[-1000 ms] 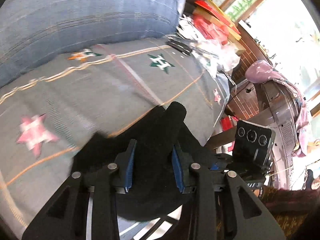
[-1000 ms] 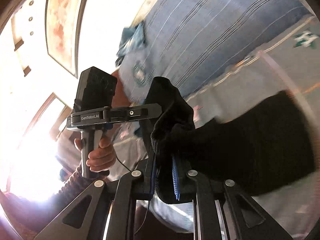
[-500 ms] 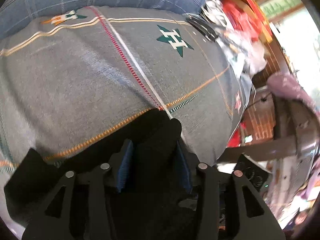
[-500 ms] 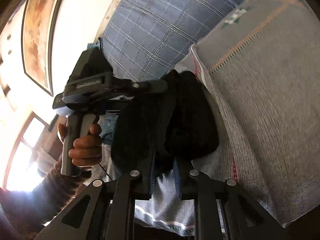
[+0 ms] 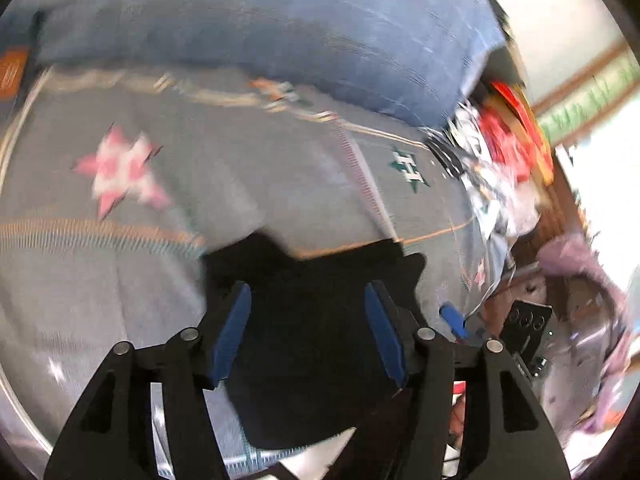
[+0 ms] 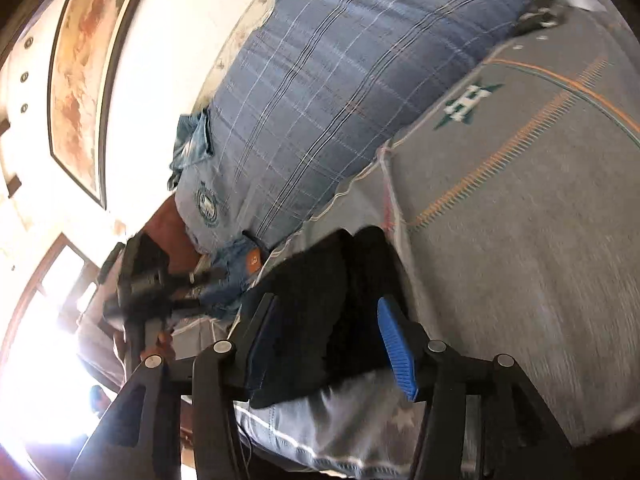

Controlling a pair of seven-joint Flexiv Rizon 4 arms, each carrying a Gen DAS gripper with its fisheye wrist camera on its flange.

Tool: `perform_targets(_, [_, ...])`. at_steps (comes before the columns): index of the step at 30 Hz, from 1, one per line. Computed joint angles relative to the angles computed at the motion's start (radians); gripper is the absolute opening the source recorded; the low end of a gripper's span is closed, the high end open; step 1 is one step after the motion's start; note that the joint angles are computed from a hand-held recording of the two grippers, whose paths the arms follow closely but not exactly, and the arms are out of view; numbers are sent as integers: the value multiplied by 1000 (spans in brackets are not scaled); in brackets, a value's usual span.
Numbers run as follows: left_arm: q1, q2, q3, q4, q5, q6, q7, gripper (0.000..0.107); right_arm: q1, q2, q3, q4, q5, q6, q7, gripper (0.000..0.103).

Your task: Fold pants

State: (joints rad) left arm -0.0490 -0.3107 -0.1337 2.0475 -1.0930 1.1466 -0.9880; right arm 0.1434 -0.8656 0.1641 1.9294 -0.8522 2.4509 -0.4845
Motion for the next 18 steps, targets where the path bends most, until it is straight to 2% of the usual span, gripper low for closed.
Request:
perform_targets(3, [16,9,-17,50,-184,-14,68,58,14,-14,-11,-103,-85,-89,38,55])
perform_targets(5, [9,6,-8,60,-248,-33,105,58,16,-41,-6,-184,-163,-148,83,55])
perform_targets(6, [2,-3,-5,56,-259,-41,111,58,19,-54,-7,-218,-196,-178,103,55])
perform_targets(8, [-9,-26,10,40,-222,-43,91,58,15,-77,-9,-303,-342,-282,197,54])
perform_targets(9, [-13,-35,14,33,-198,-35,81,58,11,-88,-8,-334,-398,-303,232,49])
perform_targets(11, [-21,-55,10,13,-170,-3,76,58,47,-69,-40,-343,-406,-351,204,22])
perform_targets(12, [-24,-62,2,4,-174,23,81,58,76,-46,-61,-323,-359,-368,159,20])
perform_targets(13, [-27,-71,-16,-7,-216,61,117,58,133,-9,-103,-286,-246,-374,57,9])
perform_targets(15, [-40,-93,-44,-31,-305,134,190,58,190,25,-147,-263,-140,-380,-41,9])
perform_targets(16, [-55,-110,-54,-45,-353,183,231,58,184,24,-137,-273,-137,-400,-48,9])
perform_targets(18, [-87,-137,-71,-69,-527,245,379,58,159,10,-101,-291,-146,-472,-52,9])
